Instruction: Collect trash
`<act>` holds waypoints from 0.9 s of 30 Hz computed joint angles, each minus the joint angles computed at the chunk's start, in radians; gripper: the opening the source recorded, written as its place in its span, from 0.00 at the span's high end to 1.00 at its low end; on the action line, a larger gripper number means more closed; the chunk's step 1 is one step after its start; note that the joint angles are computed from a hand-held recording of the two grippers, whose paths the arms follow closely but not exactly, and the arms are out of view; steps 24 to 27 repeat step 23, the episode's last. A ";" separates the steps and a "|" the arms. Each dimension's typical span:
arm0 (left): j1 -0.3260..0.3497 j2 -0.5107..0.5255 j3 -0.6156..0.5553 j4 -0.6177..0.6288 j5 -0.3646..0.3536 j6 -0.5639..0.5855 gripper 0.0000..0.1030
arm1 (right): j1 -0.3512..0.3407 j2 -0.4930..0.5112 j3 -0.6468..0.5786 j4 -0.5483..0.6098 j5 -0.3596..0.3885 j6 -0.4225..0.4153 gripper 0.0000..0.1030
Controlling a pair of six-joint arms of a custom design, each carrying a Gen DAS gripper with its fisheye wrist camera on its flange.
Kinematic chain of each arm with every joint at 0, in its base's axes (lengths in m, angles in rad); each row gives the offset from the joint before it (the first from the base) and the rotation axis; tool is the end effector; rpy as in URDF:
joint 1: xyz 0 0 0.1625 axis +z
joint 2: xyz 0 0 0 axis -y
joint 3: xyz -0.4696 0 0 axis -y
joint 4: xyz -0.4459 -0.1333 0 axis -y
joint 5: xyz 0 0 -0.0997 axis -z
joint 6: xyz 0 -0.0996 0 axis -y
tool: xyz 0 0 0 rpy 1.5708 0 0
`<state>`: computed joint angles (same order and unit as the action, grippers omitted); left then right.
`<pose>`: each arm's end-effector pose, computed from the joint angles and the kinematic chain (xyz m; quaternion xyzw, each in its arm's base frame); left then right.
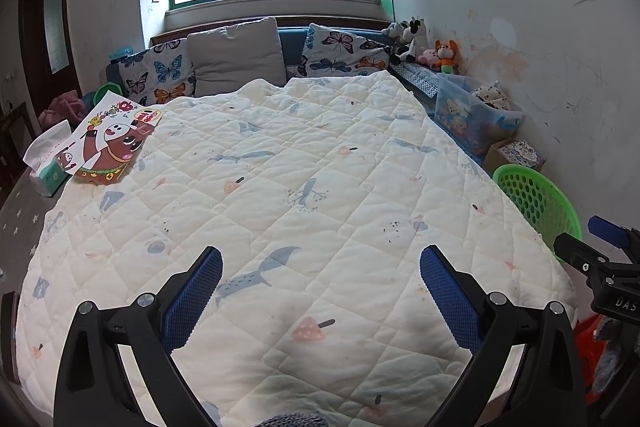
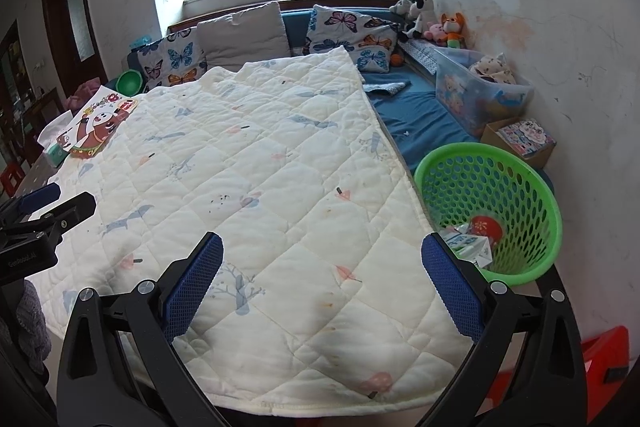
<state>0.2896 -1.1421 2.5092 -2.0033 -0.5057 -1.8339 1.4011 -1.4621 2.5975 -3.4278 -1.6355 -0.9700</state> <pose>-0.2301 -0.2986 0.0441 0.0102 0.8024 -0.4481 0.3941 0.0609 -0.3955 0.2163 0.3538 -0.8657 0.2808 0.2158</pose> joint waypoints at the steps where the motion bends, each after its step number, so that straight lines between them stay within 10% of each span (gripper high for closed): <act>1: 0.000 0.000 0.000 -0.002 0.000 0.001 0.07 | 0.000 0.000 0.000 0.001 0.001 0.001 0.04; 27: 0.001 0.000 0.001 -0.002 -0.004 -0.010 0.07 | -0.005 0.005 0.004 -0.002 0.003 -0.005 0.04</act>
